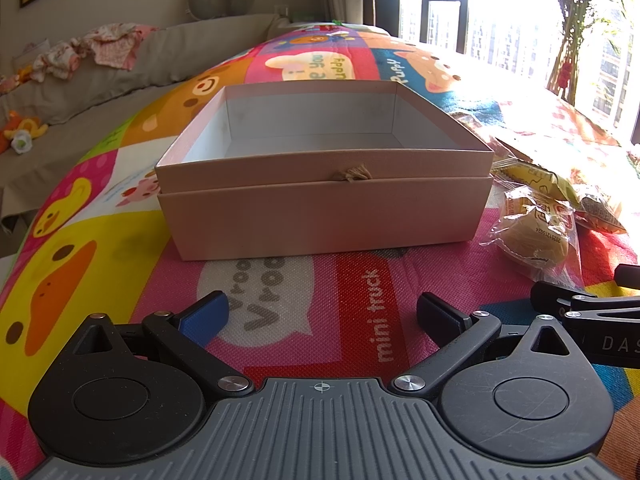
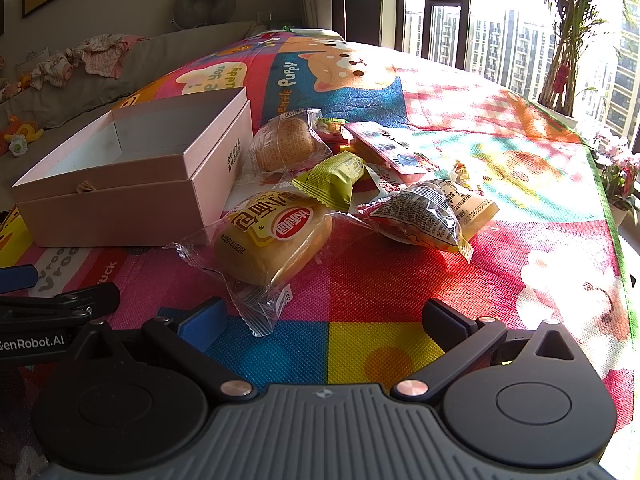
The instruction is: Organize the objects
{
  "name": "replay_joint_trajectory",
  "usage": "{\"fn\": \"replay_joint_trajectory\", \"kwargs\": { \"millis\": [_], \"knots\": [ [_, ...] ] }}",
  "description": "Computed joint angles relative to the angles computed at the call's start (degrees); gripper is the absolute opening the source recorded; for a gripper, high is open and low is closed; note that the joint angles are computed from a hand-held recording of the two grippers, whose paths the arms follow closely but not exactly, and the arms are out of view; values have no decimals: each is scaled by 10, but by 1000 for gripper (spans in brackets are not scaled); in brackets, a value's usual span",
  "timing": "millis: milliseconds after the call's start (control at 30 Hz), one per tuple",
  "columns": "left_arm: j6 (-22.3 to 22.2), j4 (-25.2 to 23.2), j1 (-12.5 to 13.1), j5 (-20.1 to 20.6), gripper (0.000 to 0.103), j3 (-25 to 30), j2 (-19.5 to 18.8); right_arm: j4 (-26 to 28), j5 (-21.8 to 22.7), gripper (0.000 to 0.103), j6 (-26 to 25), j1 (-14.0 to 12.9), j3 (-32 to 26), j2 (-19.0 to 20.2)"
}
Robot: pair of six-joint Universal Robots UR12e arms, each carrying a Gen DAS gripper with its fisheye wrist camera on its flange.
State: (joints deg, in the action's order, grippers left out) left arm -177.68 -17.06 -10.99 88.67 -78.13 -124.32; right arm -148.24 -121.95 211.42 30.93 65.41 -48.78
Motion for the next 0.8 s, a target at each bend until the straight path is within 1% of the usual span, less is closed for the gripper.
{"fn": "replay_joint_trajectory", "kwargs": {
  "millis": [233, 300, 400, 467, 500, 667, 800],
  "knots": [
    [1, 1, 0, 0, 103, -1, 1, 2, -2, 103, 1, 1, -2, 1],
    [1, 0, 0, 0, 103, 0, 0, 9, -4, 103, 8, 2, -7, 3],
    [1, 1, 0, 1, 103, -1, 1, 4, 15, 103, -1, -3, 0, -2],
    [1, 1, 0, 1, 103, -1, 1, 13, 34, 103, -8, -7, -2, -4],
    [1, 0, 0, 1, 103, -1, 1, 26, 39, 103, -7, -8, -12, -1],
    [1, 1, 0, 1, 103, -1, 0, 65, 34, 103, 10, -5, -22, -2],
    [1, 1, 0, 0, 103, -1, 0, 72, 39, 103, 7, -6, -22, -3]
  ]
}}
